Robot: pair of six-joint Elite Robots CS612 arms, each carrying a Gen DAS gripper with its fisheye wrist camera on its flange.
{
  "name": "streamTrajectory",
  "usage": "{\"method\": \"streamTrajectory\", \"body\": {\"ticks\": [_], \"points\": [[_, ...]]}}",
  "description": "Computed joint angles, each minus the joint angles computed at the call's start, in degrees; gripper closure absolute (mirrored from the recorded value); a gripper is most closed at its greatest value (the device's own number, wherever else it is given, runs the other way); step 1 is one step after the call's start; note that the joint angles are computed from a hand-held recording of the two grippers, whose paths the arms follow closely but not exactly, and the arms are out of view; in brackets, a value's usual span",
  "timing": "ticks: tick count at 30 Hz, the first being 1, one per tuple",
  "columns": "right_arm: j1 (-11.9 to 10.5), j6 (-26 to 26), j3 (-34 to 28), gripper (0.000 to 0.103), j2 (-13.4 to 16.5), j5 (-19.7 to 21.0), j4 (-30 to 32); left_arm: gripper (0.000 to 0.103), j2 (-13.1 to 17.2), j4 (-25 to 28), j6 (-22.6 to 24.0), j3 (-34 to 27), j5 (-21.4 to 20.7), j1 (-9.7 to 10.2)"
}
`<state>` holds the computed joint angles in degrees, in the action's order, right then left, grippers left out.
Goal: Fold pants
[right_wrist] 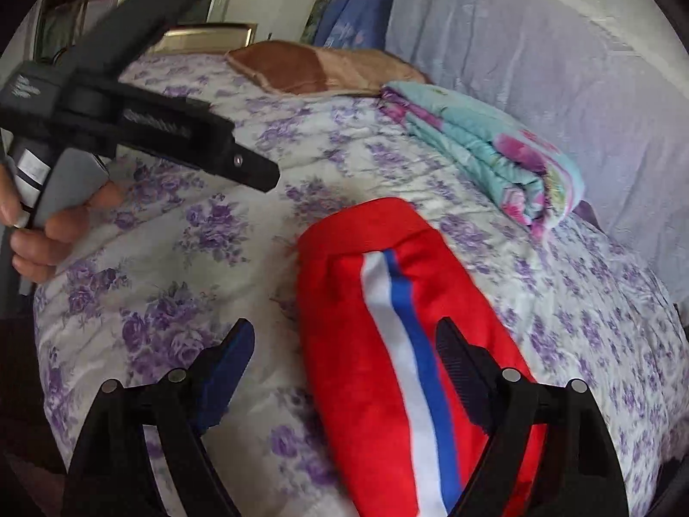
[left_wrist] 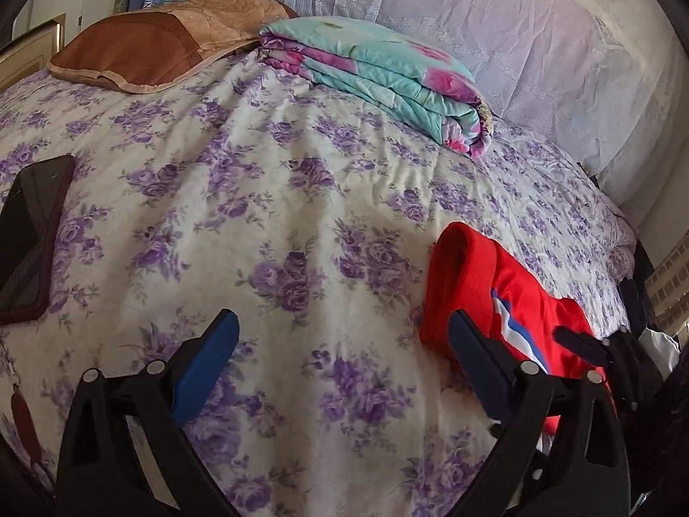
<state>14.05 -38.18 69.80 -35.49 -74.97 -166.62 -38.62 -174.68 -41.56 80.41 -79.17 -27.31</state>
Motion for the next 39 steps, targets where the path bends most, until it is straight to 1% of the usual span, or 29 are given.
{"method": "streamTrajectory", "body": {"ticks": [1, 3, 4, 5, 6, 7, 8, 9, 11, 12, 15, 16, 17, 19, 20, 22, 24, 25, 26, 29, 30, 31, 32, 33, 35, 36, 37, 38, 39], "points": [[0.63, -0.87, -1.64, 0.017, 0.98, -1.35, 2.04, 0.008, -0.14, -0.33, -0.03, 0.39, -0.4, 0.11], [1.04, -0.54, -3.14, 0.017, 2.26, -2.92, 2.7, 0.008, -0.42, -0.93, -0.11, 1.0, -1.4, 0.34], [0.89, 0.74, -3.42, 0.018, 2.59, -2.28, 2.51, 0.008, -0.53, -1.07, -0.14, 1.23, -1.7, 0.43], [0.67, 1.97, -3.51, 0.029, 2.7, -1.61, 2.49, 0.008, -0.58, -1.09, -0.13, 1.3, -2.03, 0.52], [0.65, 3.27, -3.56, 0.039, 2.8, -2.23, 1.77, 0.008, -0.57, -1.13, -0.14, 1.28, -2.41, 0.61], [0.6, 3.96, -3.67, 0.059, 3.03, -3.74, 0.66, 0.008, -0.45, -1.29, -0.15, 1.08, -3.26, 0.76], [0.27, 4.49, -3.19, 0.07, 2.83, -3.6, 0.05, 0.008, -0.27, -1.61, -0.2, 0.83, -4.39, 0.92], [-0.04, 5.71, -3.03, 0.078, 2.66, -2.9, 0.05, 0.008, 0.14, -2.24, -0.32, 0.26, -6.35, 1.19], [-0.81, 8.96, -2.14, 0.082, 2.08, -0.62, -1.55, 0.008, 1.21, -3.25, -0.47, -1.24, -10.76, 1.71], [-1.11, 10.28, -1.69, 0.083, 1.95, 0.24, -3.11, 0.008, 2.09, -3.99, -0.68, -2.42, -14.53, 2.15], [-1.7, 12.76, -0.54, 0.083, 1.56, 1.39, -6.38, 0.007, 5.11, -5.62, -3.4, -6.39, -25.73, 3.32], [-1.78, 13.4, -0.27, 0.084, 1.5, 1.48, -7.0, 0.007, 6.89, -6.34, -4.83, -8.72, -31.6, 3.9], [-1.77, 13.8, -0.08, 0.084, 1.47, 1.31, -7.4, 0.005, 8.4, -6.94, -6.4, -10.74, -35.95, 4.3], [-1.85, 14.49, 0.41, 0.084, 1.41, 1.43, -8.32, 0.005, 10.74, -8.13, -9.53, -14.03, -40.7, 4.73], [-1.94, 14.87, 0.69, 0.084, 1.34, 1.77, -8.72, 0.005, 11.51, -7.7, -9.91, -15.43, -41.88, 4.88], [-2.11, 15.42, 1.13, 0.085, 1.23, 2.43, -9.42, 0.005, 12.12, -4.64, -10.17, -17.35, -42.5, 4.89], [-2.13, 15.76, 1.24, 0.085, 1.32, 2.36, -10.33, 0.005, 12.86, -2.6, -9.49, -19.24, -45.45, 4.94], [-2.18, 16.11, 1.31, 0.085, 1.34, 2.52, -10.7, 0.005, 13.44, -2.09, -9.32, -20.36, -47.88, 4.98], [-2.3, 16.64, 1.45, 0.085, 1.3, 2.87, -11.03, 0.005, 13.78, -2.26, -9.47, -20.92, -49.36, 4.99], [-2.51, 17.53, 1.71, 0.085, 1.25, 3.75, -11.86, 0.006, 14.55, -0.62, -7.4, -22.76, -51.37, 4.72], [-2.52, 17.65, 1.87, 0.085, 1.21, 3.86, -12.04, 0.016, 14.88, 0.02, -7.32, -23.46, -51.26, 4.65], [-2.52, 17.48, 1.99, 0.085, 1.19, 3.93, -12.02, 0.028, 15.42, 0.3, -7.72, -24.35, -51.46, 4.63], [-2.49, 17.15, 2.25, 0.079, 1.08, 3.69, -11.96, 0.044, 16.05, 1.21, -7.69, -25.46, -51.87, 4.65], [-2.52, 16.92, 2.72, 0.072, 0.84, 3.63, -12.06, 0.052, 16.46, 1.26, -8.0, -26.04, -51.81, 4.66], [-3.3, 18.56, 4.83, 0.056, -0.28, 5.95, -13.11, 0.056, 16.82, 1.19, -8.3, -26.36, -51.65, 4.71], [-4.13, 21.04, 6.38, 0.056, -1.05, 8.01, -14.68, 0.058, 16.9, 0.46, -8.27, -26.21, -51.78, 4.78], [-4.85, 23.93, 7.74, 0.056, -1.65, 8.85, -16.72, 0.059, 16.79, -0.24, -8.25, -25.9, -51.6, 4.8], [-5.59, 27.36, 9.12, 0.057, -2.17, 8.85, -19.43, 0.06, 16.69, -1.32, -7.97, -25.57, -51.36, 4.73], [-6.46, 32.1, 10.85, 0.061, -2.75, 7.64, -23.17, 0.06, 16.67, -2.26, -7.84, -25.4, -51.23, 4.69]]}}
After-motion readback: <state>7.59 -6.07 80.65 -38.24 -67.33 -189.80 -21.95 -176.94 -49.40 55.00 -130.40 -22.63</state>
